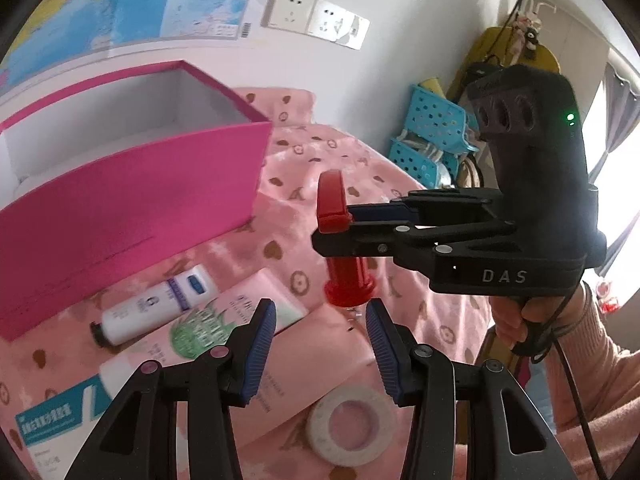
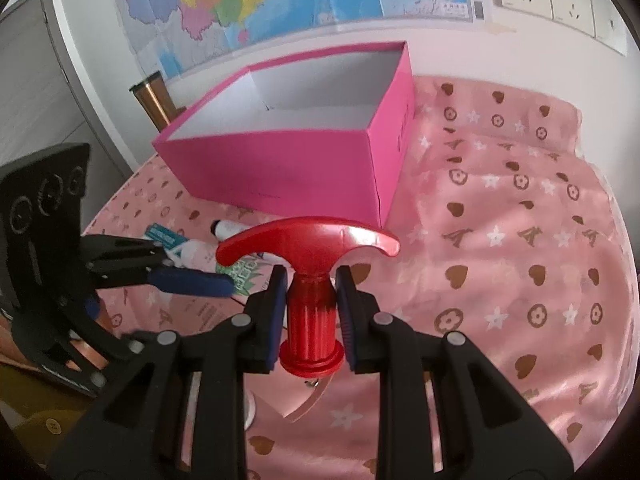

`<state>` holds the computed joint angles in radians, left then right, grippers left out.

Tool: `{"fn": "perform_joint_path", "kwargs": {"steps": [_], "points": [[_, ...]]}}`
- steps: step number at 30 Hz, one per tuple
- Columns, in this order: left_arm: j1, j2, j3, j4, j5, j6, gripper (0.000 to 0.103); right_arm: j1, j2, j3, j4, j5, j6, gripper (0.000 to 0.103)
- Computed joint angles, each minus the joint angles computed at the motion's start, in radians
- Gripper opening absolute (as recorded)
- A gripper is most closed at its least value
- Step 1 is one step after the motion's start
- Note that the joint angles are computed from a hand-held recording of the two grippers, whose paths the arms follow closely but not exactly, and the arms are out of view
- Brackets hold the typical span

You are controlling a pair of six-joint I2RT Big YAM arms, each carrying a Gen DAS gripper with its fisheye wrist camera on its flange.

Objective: Organize rigid objects
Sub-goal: 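Carry the red corkscrew into the pink box and open the right gripper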

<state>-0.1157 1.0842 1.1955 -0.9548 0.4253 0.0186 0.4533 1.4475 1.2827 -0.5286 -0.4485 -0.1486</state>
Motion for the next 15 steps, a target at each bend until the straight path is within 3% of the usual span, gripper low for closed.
{"fn": "perform_joint_path", "kwargs": {"steps": [15], "points": [[-0.010, 0.018, 0.029, 0.071, -0.023, -0.008, 0.041, 0.012, -0.025, 0.014, 0.042, -0.073, 0.047, 0.027]]}}
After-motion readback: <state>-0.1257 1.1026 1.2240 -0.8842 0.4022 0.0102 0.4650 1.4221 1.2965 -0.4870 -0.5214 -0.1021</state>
